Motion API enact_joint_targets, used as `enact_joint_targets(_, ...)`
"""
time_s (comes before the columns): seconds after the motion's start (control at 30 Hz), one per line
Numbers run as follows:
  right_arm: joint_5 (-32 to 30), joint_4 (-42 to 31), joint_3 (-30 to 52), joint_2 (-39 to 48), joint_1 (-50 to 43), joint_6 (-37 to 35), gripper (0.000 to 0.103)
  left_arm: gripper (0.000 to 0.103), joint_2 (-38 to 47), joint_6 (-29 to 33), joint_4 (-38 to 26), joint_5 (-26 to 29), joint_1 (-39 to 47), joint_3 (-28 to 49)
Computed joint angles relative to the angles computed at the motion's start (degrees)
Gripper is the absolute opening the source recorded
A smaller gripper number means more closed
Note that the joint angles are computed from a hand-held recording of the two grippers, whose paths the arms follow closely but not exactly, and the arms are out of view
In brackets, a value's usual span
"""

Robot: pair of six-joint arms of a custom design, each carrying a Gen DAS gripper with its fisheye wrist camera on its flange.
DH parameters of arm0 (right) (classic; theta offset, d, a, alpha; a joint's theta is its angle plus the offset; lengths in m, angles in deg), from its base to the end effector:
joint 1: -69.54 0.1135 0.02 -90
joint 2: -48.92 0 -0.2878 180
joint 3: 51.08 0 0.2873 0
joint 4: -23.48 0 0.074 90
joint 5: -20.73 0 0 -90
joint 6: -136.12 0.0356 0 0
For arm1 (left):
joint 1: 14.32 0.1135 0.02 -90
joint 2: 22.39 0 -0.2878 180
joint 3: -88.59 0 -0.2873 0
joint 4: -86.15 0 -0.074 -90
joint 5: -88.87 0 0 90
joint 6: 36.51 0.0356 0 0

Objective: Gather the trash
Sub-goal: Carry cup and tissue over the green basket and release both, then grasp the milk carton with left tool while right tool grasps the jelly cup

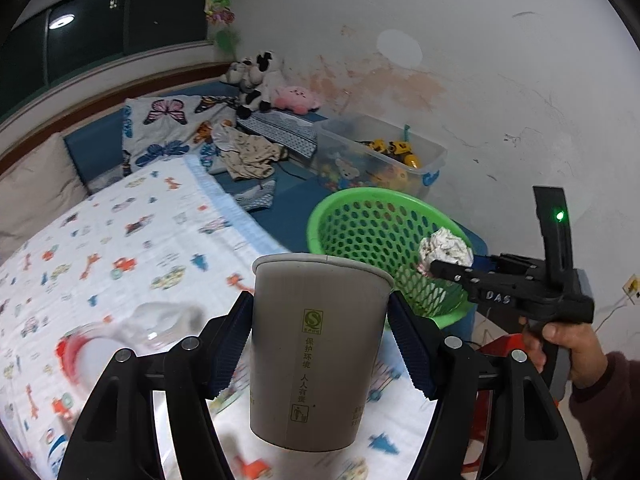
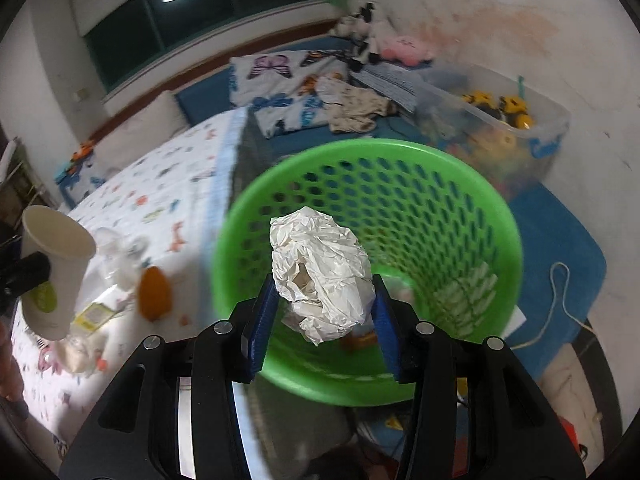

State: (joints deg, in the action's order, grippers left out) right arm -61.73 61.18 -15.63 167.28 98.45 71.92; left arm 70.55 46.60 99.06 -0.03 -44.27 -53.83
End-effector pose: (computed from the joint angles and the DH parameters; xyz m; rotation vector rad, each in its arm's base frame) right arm 0.2379 0.1260 0.0041 0.0000 2.3729 0.3103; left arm 0.2413 -0.1398 0.0906 0.4768 2.2879 -0.3466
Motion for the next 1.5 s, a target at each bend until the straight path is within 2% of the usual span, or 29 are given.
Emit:
enact_joint_targets(0.3, -1.45, 2.09, 0.67, 3.20, -3.25, -0.76, 0.063, 0.066, 9.55, -1.36, -3.19, -0.88, -4.13, 10.59)
enact_joint_targets(0.67, -1.76, 8.78, -5.19, 1.95, -4.29, 0.16, 0.064, 0.066, 19.06, -2.88, -8.04, -1.21, -6.84, 22.81)
enact_joint_targets(0.8, -0.39, 11.19, -6.91, 1.91, -3.65, 0.52, 0.069, 0.066, 22.59, -3.28, -9.86, -1.67, -7.92, 26.81)
enact_joint_targets(0.93, -0.05, 12.56, -7.87, 2.35, -3.52, 0.56, 0.069, 0.066, 25.60, -3.72, -11.53, -2.01, -8.55, 30.03)
enact_joint_targets(1.07, -0.18, 13.52, -8.58, 2.75, -3.84, 0.53, 0.069, 0.068, 27.46, -4.00, -12.84, -1.69, -8.65, 31.89)
enact_joint_targets(1.17, -0.50, 14.56, -9.13, 3.01, -3.77, 1.12, 0.069, 0.077, 27.94, -4.36, -13.30, -2.22, -8.88, 32.30)
enact_joint_targets(1.23, -0.67, 14.72, -9.24, 2.99, -3.60, 1.31, 0.069, 0.078, 27.86, -4.45, -13.26, -2.12, -9.07, 32.25)
enact_joint_targets(1.5, 1.39, 13.85, -9.58, 1.69, 1.26, 2.82, 0.071, 0.079, 21.22, -4.77, -9.44, -2.88, -8.63, 24.10)
